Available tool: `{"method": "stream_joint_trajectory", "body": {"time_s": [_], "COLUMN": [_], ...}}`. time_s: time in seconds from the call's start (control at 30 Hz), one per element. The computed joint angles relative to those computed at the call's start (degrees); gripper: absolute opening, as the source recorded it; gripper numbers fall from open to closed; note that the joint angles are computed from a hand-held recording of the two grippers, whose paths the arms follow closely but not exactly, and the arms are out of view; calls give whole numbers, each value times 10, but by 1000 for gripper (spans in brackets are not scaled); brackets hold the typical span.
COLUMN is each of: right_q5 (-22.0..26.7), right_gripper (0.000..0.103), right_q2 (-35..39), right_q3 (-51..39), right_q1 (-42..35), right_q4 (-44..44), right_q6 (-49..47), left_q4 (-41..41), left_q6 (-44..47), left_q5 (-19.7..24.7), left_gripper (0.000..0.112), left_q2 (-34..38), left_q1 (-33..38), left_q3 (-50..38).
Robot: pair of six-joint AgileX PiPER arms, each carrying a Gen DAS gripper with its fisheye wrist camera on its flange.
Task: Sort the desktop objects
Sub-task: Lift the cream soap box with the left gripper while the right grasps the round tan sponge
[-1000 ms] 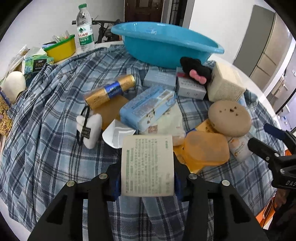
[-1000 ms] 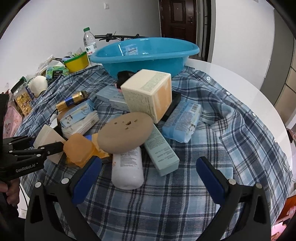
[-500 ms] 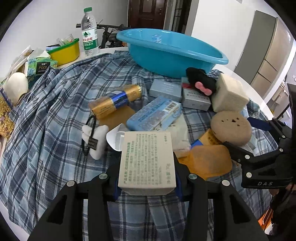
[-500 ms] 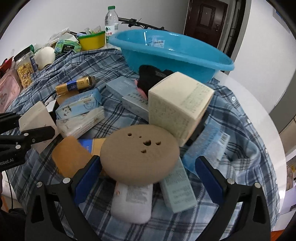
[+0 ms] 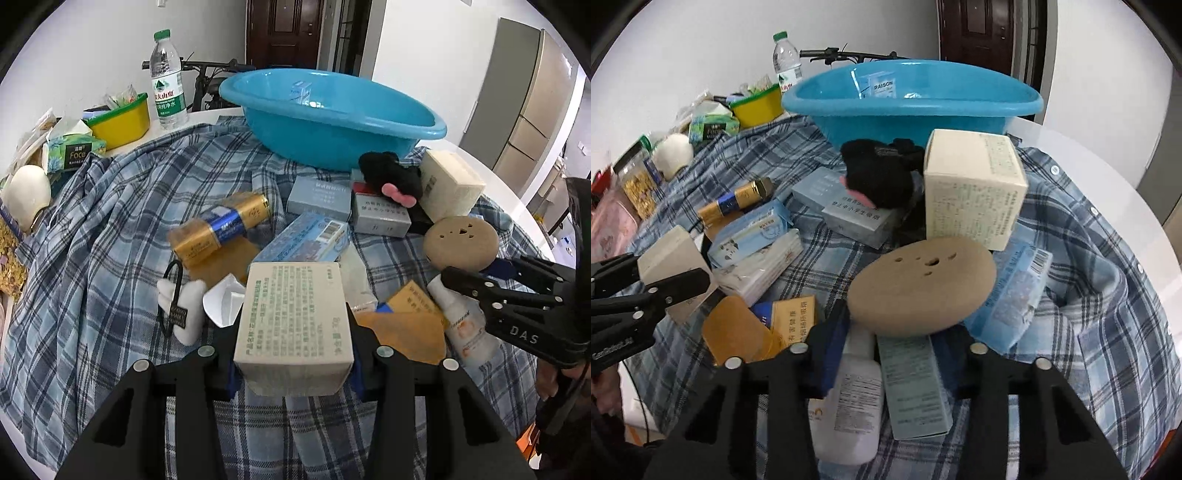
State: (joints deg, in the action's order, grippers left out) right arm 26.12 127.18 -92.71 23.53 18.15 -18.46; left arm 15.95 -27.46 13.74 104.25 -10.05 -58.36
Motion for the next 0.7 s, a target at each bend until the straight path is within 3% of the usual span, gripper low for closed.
{"method": "stream_joint_trajectory", "body": {"time_s": [0.17, 0.23, 0.37, 0.43, 0.6, 0.7], "right_q5": [-3, -7, -10, -12, -16, -27], "right_gripper": [42, 67, 77, 88, 89, 80], "right_q2": [-7, -2, 5, 11, 35, 33], "right_q3": [11, 6, -8, -19, -50, -46], "right_q1": [-3, 0, 7, 12, 20, 17], "right_q4": [6, -26, -118, -152, -201, -187], "right_q6": [-5, 29, 110, 130, 163, 149], "left_q4": [28, 41, 58, 58, 56, 46], "left_q6": [-28, -41, -59, -60, -55, -45], "left_q5": [-4, -3, -1, 0, 1, 3], "left_gripper": [46, 46, 46, 46, 46, 46], "left_q2": [-6, -7, -9, -10, -10, -9], "left_q1": [-5, -7, -8, -9, -10, -9], "left_q3": [-1, -3, -8, -11, -15, -16]}}
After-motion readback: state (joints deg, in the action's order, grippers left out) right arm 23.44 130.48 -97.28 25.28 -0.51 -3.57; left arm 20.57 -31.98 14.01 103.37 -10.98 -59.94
